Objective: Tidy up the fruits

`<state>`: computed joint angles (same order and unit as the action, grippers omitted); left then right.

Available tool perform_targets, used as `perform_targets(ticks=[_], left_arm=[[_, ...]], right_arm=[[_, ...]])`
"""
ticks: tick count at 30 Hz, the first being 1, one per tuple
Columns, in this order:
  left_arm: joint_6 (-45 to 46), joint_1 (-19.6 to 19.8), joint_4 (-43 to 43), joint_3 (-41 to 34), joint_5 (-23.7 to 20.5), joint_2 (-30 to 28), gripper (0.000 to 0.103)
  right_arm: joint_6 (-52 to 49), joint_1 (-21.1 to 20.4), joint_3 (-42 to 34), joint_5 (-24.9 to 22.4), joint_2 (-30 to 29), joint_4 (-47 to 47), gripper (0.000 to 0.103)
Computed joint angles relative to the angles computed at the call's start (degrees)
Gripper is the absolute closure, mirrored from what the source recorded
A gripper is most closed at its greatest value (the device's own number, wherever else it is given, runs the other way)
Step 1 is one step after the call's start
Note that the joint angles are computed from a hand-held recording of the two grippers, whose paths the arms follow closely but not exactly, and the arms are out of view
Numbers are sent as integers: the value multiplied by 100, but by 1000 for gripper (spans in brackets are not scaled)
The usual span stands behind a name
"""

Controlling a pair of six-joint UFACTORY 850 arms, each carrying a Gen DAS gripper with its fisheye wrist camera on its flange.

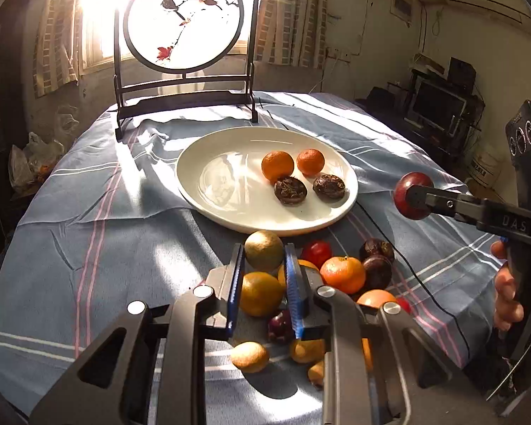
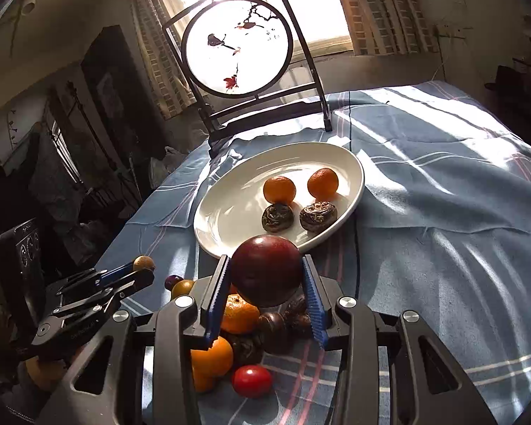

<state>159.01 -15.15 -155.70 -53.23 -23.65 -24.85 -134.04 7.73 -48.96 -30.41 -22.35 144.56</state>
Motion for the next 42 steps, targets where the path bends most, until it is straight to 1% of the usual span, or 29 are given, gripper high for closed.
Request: perform_targets(ticks=[2,6,7,8,9,10,11,12,13,14,16,20,23,25,26,28,29,30,31,33,34,36,38,42], left_arm=[[-450,-8,440,-417,209,-262,81],[-962,-74,891,-1277,745,-852,81],[-1066,-86,973,-1456,873,-971,81],[-1382,-78,1287,-1611,948,-1080,78],[-1503,-76,1361,-1722,1062,-1150,68],[-1415,-65,1196,-1744,1119,-1155,59],[-1144,-46,862,-1647,1021,-1095,56],[-1029,-19,755,-1512,888,-1005,50],[-674,-11,422,-1347,802,-897,46],[-362,-4,166,-1150,711,-770,46],[-236,34,207,-746,536,-508,46],[423,75,-96,77,311,-31,46],[852,76,-367,470,320,135,46],[1004,66,-467,625,329,167,47],[1139,49,-587,667,330,157,47],[1148,33,-638,698,354,101,53],[832,53,-352,649,406,43,60],[584,61,-134,616,426,-3,63],[576,47,-154,593,417,-38,63],[886,-17,-489,563,394,-112,65],[885,-27,-497,535,394,-151,70],[999,-49,-657,505,347,-188,75],[865,-34,-565,526,281,-176,76],[894,-9,-623,718,86,-15,76]], right_arm=[[325,52,-352,144,-216,-327,63],[1041,137,-1101,532,-739,-922,63],[1130,161,-1274,654,-859,-981,61],[1183,170,-1405,751,-951,-991,60],[1187,163,-1473,799,-999,-928,59],[1197,144,-1471,767,-995,-867,57],[1097,134,-1404,706,-946,-736,57],[910,131,-1306,641,-873,-598,57],[670,133,-1167,579,-775,-420,57],[428,133,-1001,516,-660,-215,57],[119,103,-637,334,-423,35,57],[-510,-1,218,-153,45,575,54],[-664,-108,715,-416,253,819,52],[-553,-169,931,-495,323,751,52],[-536,-186,1016,-514,346,737,52],[-549,-188,1151,-549,389,746,52],[-586,-181,1205,-568,407,784,52],[-626,-175,1251,-576,428,808,52],[-672,-165,1292,-579,453,841,52],[-686,-158,1349,-599,490,829,52],[-677,-160,1357,-593,496,794,52],[-671,-133,1361,-550,498,763,52],[-573,-90,1314,-497,445,582,52],[-588,103,1165,-266,265,319,52]])
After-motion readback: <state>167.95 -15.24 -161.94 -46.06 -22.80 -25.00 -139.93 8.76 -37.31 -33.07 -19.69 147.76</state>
